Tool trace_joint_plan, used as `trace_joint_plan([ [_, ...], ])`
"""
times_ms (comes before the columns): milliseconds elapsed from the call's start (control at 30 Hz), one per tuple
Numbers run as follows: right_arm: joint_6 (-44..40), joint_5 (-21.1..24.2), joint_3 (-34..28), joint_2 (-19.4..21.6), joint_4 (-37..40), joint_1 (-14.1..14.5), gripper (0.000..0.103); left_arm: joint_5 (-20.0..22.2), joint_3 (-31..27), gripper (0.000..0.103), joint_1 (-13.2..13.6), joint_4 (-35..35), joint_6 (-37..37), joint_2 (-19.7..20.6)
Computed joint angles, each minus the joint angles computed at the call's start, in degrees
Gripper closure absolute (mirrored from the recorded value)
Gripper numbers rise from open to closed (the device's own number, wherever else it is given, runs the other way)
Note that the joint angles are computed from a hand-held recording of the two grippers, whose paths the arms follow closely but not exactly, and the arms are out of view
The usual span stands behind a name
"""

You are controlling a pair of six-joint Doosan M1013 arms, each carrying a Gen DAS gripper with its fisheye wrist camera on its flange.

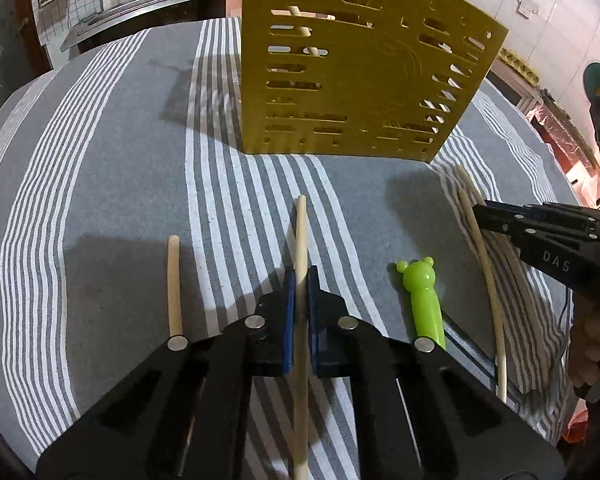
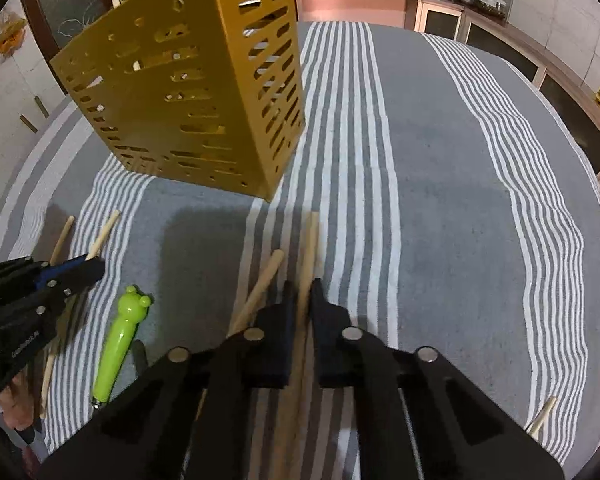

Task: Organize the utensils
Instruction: 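Lift both chopsticks upright and carry them over the yellow basket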

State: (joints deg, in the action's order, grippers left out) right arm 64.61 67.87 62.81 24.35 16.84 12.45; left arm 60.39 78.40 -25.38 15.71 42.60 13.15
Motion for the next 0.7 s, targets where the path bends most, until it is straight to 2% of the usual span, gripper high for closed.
trace_joint_plan([
  [167,-1.29,-0.27,0.43,-0.66,3.35,-0.84,0.097,-1.61,1.37,0.099,0.04,1.10,-1.97,-1.20],
  [267,-2.11,-1.43,0.93,-1.45,5.86,-1.27,0.097,-2.22,1.28,0.099,-0.87,3.75,-3.26,-1.87],
  [433,-3.96,-4.33,1.95,-3.40,12.71,-2.82,0.097,-3.24,0.91,0.099,-2.99,10.76,-7.43,-3.97],
  [700,-12.36,-10.18,4.88,-7.61,26.67,-5.85,0.097,-4.63,0.89,0.099,-6.01,21.17,-13.84,-7.27],
])
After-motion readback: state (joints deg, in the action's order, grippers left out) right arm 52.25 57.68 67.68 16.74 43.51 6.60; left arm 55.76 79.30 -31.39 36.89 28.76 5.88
